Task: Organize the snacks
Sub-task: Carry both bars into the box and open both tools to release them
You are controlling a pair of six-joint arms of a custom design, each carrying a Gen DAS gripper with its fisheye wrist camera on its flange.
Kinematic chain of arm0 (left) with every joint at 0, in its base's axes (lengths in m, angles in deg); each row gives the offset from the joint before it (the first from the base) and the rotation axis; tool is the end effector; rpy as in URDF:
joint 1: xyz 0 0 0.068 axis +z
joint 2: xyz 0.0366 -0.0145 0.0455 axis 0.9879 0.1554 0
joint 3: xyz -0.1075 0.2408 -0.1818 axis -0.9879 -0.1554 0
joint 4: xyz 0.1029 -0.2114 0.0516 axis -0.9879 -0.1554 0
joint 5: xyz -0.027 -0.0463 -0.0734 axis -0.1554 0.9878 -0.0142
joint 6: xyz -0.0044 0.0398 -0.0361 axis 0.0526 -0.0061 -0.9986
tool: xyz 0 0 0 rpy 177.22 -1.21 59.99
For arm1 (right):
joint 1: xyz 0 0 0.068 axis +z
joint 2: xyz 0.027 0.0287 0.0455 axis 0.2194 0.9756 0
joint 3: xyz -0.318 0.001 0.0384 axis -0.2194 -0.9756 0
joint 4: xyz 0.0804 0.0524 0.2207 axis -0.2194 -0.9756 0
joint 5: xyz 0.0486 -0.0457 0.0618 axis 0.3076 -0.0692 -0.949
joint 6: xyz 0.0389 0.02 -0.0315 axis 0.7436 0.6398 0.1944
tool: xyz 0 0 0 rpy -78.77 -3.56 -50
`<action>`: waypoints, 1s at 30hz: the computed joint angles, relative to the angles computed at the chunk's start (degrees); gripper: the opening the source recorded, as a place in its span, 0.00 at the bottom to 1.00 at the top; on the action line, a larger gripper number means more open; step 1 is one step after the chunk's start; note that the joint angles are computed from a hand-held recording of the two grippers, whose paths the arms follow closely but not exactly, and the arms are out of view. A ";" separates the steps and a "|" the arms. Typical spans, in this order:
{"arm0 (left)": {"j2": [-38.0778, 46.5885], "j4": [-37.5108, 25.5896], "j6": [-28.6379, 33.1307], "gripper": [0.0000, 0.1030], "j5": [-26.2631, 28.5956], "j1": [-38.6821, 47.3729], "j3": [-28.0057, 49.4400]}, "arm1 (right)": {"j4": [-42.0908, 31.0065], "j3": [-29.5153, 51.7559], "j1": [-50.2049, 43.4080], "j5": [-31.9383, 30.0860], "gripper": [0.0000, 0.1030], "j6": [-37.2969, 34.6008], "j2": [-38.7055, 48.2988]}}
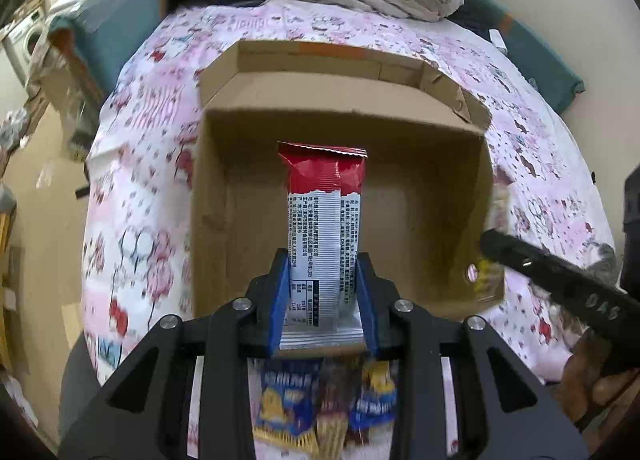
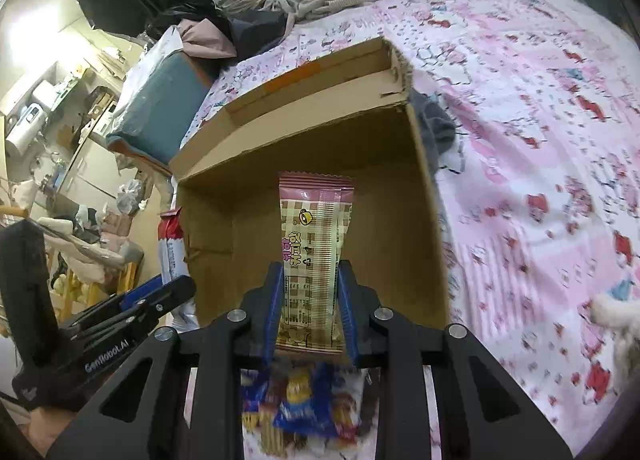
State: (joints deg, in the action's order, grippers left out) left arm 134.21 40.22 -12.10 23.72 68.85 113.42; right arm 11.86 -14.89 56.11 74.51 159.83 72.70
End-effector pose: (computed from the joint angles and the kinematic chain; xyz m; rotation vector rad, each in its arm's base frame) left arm 0.3226 -0.0827 0.2906 0.9927 2.5288 -0.4323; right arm 0.1876 0.1588 0.2738 0.9421 2.3253 0.4151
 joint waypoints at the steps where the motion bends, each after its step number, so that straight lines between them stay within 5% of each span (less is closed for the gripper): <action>1: 0.76 1.14 -0.76 0.27 -0.56 -0.90 0.13 | 1.99 -0.62 -1.78 -1.40 0.27 -1.54 1.19; 16: 9.12 9.98 -3.91 0.27 -6.87 -5.02 -0.72 | 11.88 -3.56 -8.10 -10.42 0.27 -5.40 9.68; 30: 9.22 11.25 -3.89 0.32 -7.92 -6.97 -2.73 | 9.94 -3.38 -8.28 -10.09 0.29 -4.59 9.05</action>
